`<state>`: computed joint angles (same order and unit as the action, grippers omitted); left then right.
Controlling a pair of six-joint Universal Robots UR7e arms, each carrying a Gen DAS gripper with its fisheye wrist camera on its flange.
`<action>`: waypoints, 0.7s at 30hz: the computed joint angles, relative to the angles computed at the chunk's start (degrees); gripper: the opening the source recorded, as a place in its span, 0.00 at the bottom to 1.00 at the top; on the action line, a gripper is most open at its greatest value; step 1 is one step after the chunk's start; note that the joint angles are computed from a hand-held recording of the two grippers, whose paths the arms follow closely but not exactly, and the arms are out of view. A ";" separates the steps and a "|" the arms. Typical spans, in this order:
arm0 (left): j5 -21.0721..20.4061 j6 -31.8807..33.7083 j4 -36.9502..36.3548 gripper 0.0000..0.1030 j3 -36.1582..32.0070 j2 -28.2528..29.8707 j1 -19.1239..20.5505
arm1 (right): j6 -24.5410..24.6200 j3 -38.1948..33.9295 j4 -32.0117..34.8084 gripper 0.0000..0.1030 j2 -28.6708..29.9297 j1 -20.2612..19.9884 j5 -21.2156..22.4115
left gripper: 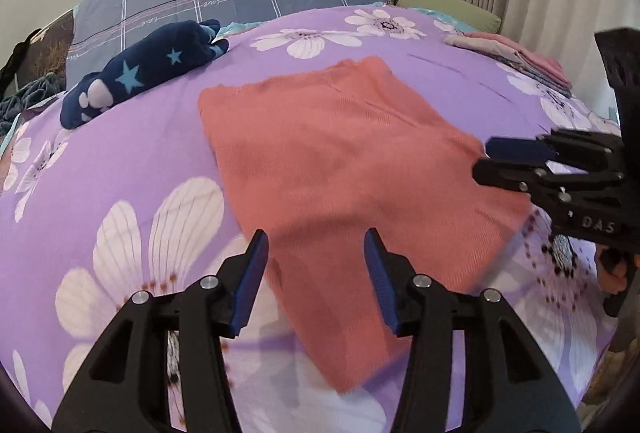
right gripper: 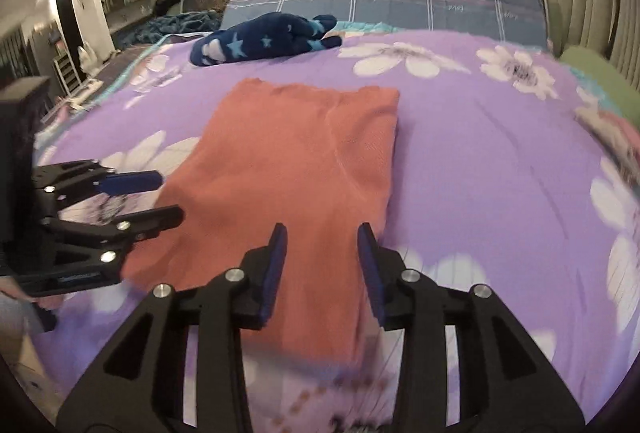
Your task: Fold small clothes
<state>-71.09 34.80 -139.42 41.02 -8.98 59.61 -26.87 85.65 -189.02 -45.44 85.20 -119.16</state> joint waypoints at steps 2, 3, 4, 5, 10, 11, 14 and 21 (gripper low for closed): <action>0.22 -0.67 -0.20 0.57 1.98 -0.98 0.26 | 0.98 1.61 -0.04 0.37 -0.37 -0.43 -1.11; 0.78 -1.02 0.19 0.57 1.62 -0.46 0.30 | 2.05 1.61 0.70 0.37 -0.10 -0.62 -2.18; 1.33 -1.44 0.64 0.57 2.02 -0.57 0.45 | 3.56 1.99 1.30 0.37 -0.06 -1.09 -3.04; 1.49 -1.78 0.88 0.58 2.31 -0.67 0.60 | 4.06 2.17 1.24 0.39 -0.26 -1.55 -2.10; 1.03 -2.63 0.15 0.62 4.05 -1.97 0.97 | 7.34 3.98 2.90 0.43 -2.95 -2.39 2.13; 1.38 -2.36 -0.29 0.62 4.40 -2.14 0.89 | 7.46 4.12 2.78 0.44 -3.26 -2.38 2.54; 1.55 -1.42 -0.83 0.62 4.61 -2.38 0.77 | 7.35 3.92 2.03 0.47 -4.09 -2.44 3.88; 0.88 -1.57 0.86 0.65 -1.36 0.38 0.66 | 8.55 0.24 6.03 0.50 -4.10 -3.22 5.65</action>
